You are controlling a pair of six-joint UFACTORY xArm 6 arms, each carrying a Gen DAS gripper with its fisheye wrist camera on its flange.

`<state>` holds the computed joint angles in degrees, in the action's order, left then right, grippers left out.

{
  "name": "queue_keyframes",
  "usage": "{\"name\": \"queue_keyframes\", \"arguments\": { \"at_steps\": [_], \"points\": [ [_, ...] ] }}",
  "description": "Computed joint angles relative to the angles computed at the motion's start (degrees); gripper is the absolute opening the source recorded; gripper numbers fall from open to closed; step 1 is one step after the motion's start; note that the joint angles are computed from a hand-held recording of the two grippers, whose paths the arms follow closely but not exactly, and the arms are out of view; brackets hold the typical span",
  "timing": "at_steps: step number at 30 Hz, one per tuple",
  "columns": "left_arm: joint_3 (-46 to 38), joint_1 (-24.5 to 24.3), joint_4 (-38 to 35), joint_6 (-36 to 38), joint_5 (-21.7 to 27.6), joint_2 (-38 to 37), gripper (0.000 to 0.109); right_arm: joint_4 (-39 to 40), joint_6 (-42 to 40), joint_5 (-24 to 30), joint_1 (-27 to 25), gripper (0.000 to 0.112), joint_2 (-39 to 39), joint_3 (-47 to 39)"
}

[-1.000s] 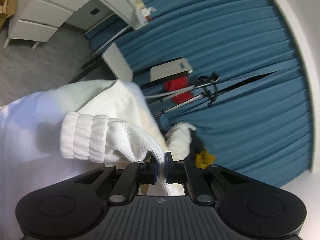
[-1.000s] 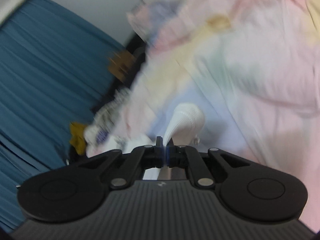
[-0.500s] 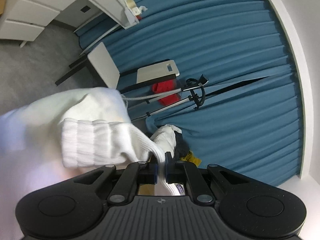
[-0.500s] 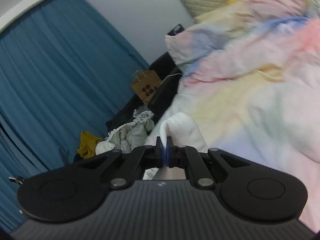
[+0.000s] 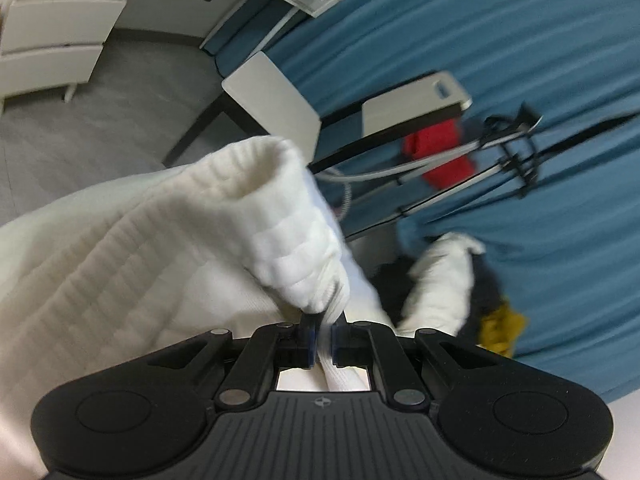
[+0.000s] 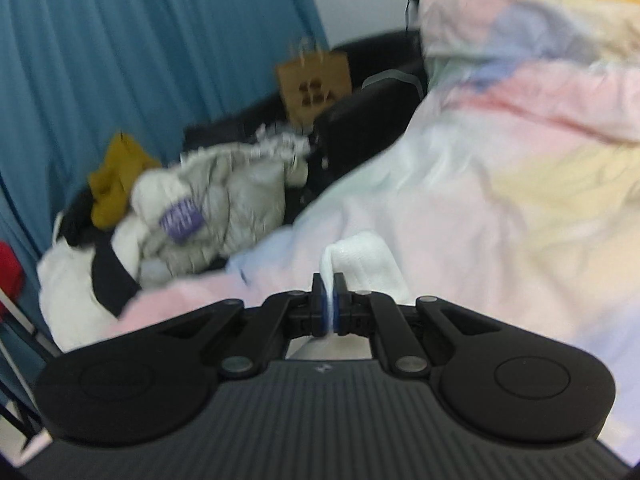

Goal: Fold clothes

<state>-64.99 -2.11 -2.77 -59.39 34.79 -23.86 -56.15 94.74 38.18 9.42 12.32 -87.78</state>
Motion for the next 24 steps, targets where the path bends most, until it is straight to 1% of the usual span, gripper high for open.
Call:
{"name": "queue_keyframes", "arguments": {
  "at_steps": [3,5,6,7,8,9,10,11,12,13,14,15,16,17,18,20,22,23,24],
  "points": [
    [-1.26,0.67,-1.69,3.28,-0.16,4.33,0.009,-2.03,-2.3,0.65,0.59,0.009,3.95,-2.78],
    [-1.4,1.36,-5.67,6.91,-1.2,5.58,0.011,-3.24,-2.59,-0.53,0.22,0.012,4.82,-3.51],
    [-1.05,1.59,-7.84,8.64,-2.26,5.44,0.014,-3.54,-2.33,-2.0,-0.22,0.016,4.34,-2.91],
    [-0.69,1.78,-10.09,10.46,-3.34,5.24,0.021,-3.67,-1.92,-3.93,-0.75,0.021,3.35,-1.74],
    [0.15,1.61,-11.09,11.91,-4.3,4.23,0.034,-3.53,-1.48,-6.83,-1.55,0.024,1.89,0.04],
    [1.03,1.37,-11.89,13.32,-5.21,3.1,0.041,-3.11,-1.09,-10.43,-2.54,0.03,0.15,2.2],
    [1.88,1.12,-12.73,14.75,-6.1,1.99,0.053,-2.98,-0.29,-13.37,-3.37,0.04,-1.55,4.2],
    [3.54,0.36,-12.98,15.53,-6.98,-0.16,0.062,-3.96,1.67,-15.29,-3.85,0.046,-3.6,6.36],
    [5.25,-0.52,-13.03,16.1,-7.82,-2.45,0.064,-6.05,4.67,-16.77,-4.12,0.056,-6.12,8.88],
    [6.88,-1.45,-12.91,16.5,-8.6,-4.72,0.067,-8.93,8.6,-17.97,-4.28,0.06,-8.97,11.73],
    [8.4,-2.36,-13.4,17.5,-9.31,-6.94,0.07,-12.08,12.92,-18.89,-4.38,0.062,-11.94,14.6],
    [11.31,-3.78,-16.29,20.04,-12.14,-9.61,0.073,-15.2,17.2,-19.64,-4.44,0.062,-14.88,17.33],
    [14.18,-5.27,-19.12,21.54,-14.26,-12.28,0.081,-16.91,20.87,-19.66,-4.29,0.062,-18.14,20.47],
    [16.93,-6.9,-21.39,22.32,-16.22,-14.91,0.082,-17.34,23.83,-19.17,-3.97,0.063,-21.61,23.89],
    [19.67,-8.36,-21.75,20.7,-17.8,-17.41,0.083,-18.17,27.59,-18.95,-3.77,0.065,-25.16,27.51],
    [23.22,-9.88,-19.91,13.62,-15.99,-21.35,0.086,-18.68,36.44,-18.1,-3.15,0.072,-32.25,35.3],
    [23.27,-9.16,-22.07,10.83,-8.71,-23.6,0.086,-18.08,44.64,-17.89,-2.74,0.074,-38.42,42.47],
    [24.29,-8.51,-22.63,9.4,-6.0,-25.75,0.086,-17.88,48.42,-18.36,-2.82,0.074,-41.16,45.75],
    [25.52,-8.09,-22.49,7.3,-4.88,-27.64,0.086,-15.95,49.8,-18.75,-2.85,0.074,-43.56,48.72]
  ]
}}
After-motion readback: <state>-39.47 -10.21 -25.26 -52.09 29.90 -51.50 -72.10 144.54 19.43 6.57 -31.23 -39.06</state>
